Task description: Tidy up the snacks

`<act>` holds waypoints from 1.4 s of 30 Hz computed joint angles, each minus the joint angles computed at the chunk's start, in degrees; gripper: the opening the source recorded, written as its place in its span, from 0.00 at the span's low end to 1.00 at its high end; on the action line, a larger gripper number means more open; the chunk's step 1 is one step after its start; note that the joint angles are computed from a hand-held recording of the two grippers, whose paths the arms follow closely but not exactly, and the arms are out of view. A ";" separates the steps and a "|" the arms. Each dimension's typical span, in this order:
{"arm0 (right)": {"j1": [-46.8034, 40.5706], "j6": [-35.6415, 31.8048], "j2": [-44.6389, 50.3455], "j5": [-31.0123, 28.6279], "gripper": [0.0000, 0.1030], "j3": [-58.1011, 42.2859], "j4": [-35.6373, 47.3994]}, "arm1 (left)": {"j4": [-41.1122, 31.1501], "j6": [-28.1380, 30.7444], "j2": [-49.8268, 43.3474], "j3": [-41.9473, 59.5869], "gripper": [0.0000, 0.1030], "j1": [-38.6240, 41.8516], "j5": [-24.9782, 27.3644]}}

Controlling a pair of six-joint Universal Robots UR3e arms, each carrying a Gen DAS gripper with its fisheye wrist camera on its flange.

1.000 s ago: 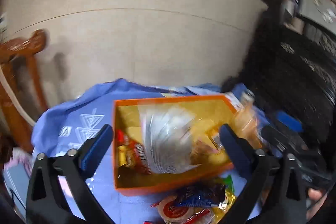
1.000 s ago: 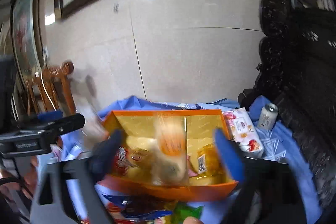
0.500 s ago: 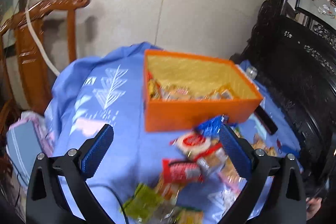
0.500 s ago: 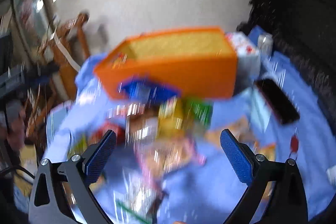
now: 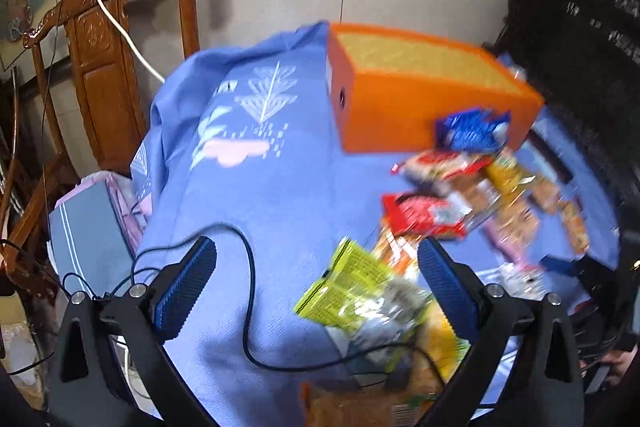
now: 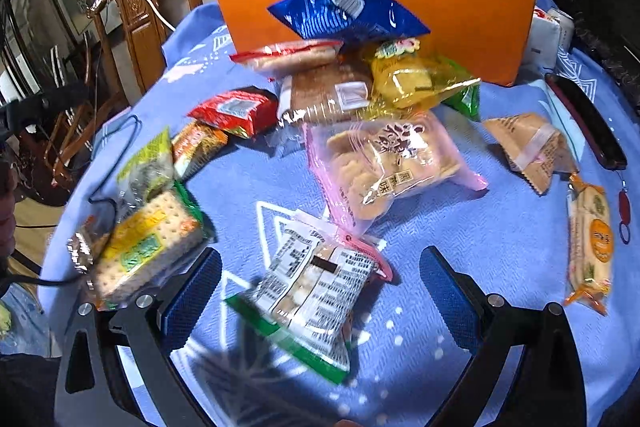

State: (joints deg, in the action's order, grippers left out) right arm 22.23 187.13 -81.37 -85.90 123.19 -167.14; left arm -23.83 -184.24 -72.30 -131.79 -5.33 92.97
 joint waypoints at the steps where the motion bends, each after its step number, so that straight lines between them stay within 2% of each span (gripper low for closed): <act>1: 0.53 0.24 1.04 -1.24 0.97 -0.83 0.58 | 0.47 -0.18 -1.33 -0.27 0.96 0.32 -0.28; 4: 2.62 0.10 2.84 -4.62 0.97 -1.58 0.05 | 1.64 -0.63 -5.01 -0.41 0.96 0.48 -1.66; 9: 5.73 -0.11 4.79 -9.06 0.96 -3.00 -0.25 | 5.93 0.17 -13.83 0.72 0.96 -3.23 0.67; 11: 5.80 0.34 4.64 -9.15 0.96 -2.64 -0.63 | 8.16 1.16 -17.45 1.12 0.96 -4.44 1.42; 14: 5.62 0.13 4.52 -9.09 0.97 -2.19 -1.28 | 11.99 3.99 -20.02 0.11 0.96 -3.22 -2.39; 15: 5.57 0.10 4.51 -9.03 0.97 -2.07 -1.44 | 12.24 5.28 -20.55 -0.05 0.96 -2.42 -4.27; 18: 5.59 0.11 4.68 -9.07 0.97 -1.96 -1.82 | 7.02 8.75 -22.75 2.31 0.96 -1.77 -7.64; 20: 5.48 0.03 4.60 -9.01 0.97 -1.49 -2.32 | 8.71 10.56 -23.47 1.89 0.96 -4.61 -4.48; 25: 5.41 -0.08 4.64 -8.98 0.97 -1.40 -2.54 | 7.54 10.80 -19.61 -1.43 0.96 -4.90 -5.11; 30: 5.42 -0.08 4.68 -9.03 0.97 -1.26 -2.91 | 1.31 9.93 -12.43 -4.34 0.96 -2.77 -5.82; 36: 5.42 -0.08 4.68 -9.03 0.97 -1.26 -2.91 | -1.16 8.56 -6.09 -7.53 0.96 -1.37 -4.22; 39: 5.41 -0.13 4.67 -9.01 0.97 -1.23 -2.89 | -4.01 10.13 0.26 -9.97 0.96 1.78 -7.35; 42: 5.38 -0.15 4.66 -8.99 0.97 -1.21 -2.90 | -5.69 9.62 1.56 -9.48 0.96 1.32 -6.53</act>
State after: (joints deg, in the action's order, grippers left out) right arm 27.61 186.99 -76.71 -94.89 121.98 -170.04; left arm -29.52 -174.62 -70.74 -141.27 -4.01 86.44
